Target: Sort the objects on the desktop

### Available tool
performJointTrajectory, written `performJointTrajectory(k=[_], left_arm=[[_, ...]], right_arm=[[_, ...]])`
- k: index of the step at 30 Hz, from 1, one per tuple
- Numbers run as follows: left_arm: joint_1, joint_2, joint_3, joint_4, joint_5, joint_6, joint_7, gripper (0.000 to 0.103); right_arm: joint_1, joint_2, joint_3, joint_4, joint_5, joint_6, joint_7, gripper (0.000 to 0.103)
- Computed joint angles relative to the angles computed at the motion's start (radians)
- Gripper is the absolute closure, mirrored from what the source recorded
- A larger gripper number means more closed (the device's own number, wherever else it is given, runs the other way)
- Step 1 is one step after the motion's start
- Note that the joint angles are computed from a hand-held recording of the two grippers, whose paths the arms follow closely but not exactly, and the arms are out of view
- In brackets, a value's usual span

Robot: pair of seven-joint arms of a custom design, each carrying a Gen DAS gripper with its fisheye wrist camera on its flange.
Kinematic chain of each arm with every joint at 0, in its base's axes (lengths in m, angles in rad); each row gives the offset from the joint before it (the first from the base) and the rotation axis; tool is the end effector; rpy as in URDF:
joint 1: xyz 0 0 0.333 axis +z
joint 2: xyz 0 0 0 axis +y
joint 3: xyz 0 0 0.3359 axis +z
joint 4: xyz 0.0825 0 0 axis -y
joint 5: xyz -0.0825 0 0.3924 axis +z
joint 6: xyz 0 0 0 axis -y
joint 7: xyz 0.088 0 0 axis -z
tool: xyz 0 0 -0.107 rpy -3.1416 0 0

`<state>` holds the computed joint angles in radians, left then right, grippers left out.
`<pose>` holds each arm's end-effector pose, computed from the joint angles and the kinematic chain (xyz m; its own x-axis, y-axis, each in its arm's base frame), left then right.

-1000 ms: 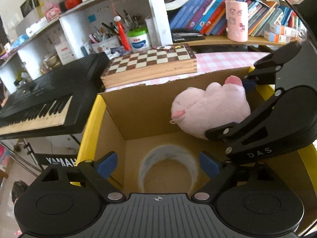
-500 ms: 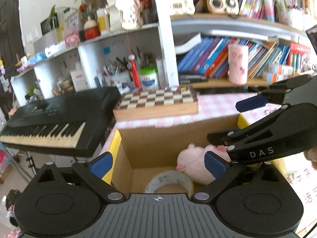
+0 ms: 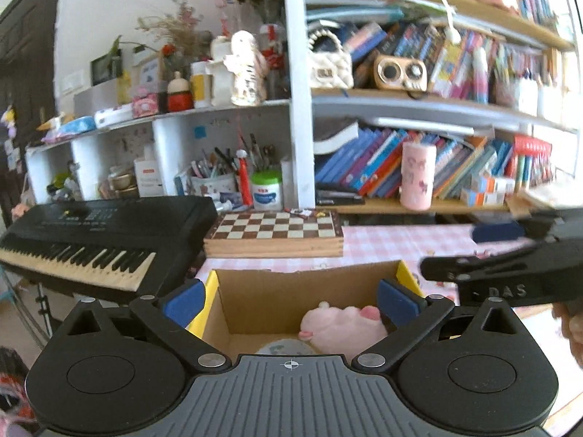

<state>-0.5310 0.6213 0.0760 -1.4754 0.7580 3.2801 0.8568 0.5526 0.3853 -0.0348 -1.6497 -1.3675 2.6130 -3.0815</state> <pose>0.6453 -0.4114 0.4472 -0.5409 -0.8401 -0.0407 -0.3275 0.2549 -0.9098 0.6087 0.3755 0.4540 -0.0675 -0.9973 0.0279 -0.4718 0.0072 -0.8817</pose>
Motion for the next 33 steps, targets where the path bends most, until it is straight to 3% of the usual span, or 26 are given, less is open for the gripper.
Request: performJointTrajectory(k=[2, 4, 8, 17, 27, 33], left_arm=[[-0.078, -0.019, 0.112, -0.044, -0.035, 0.052, -0.066, 0.0], [-0.127, -0.04, 0.179, -0.093, -0.083, 0.092, -0.084, 0.0], [-0.2, -0.082, 0.267, -0.195, -0.171, 0.156, -0.054, 0.0], [-0.228, -0.21, 0.277, -0.427, -0.255, 0.216, 0.084, 0.0], [-0.194, -0.329, 0.206, -0.636, -0.35, 0.24, 0.229, 0.0], [-0.249, -0.363, 0.224, -0.728, -0.491, 0.257, 0.408, 0.0]], right_arm=[[0.02, -0.026, 0.0, -0.032, -0.017, -0.044, 0.053, 0.027], [0.032, -0.054, 0.01, -0.067, -0.032, -0.091, 0.102, 0.027], [0.047, -0.098, 0.046, -0.124, -0.046, -0.18, 0.18, 0.027], [0.082, -0.154, 0.129, -0.208, -0.009, -0.34, 0.261, 0.026], [0.147, -0.173, 0.195, -0.268, 0.068, -0.481, 0.32, 0.025], [0.185, -0.161, 0.217, -0.276, 0.111, -0.52, 0.368, 0.025]])
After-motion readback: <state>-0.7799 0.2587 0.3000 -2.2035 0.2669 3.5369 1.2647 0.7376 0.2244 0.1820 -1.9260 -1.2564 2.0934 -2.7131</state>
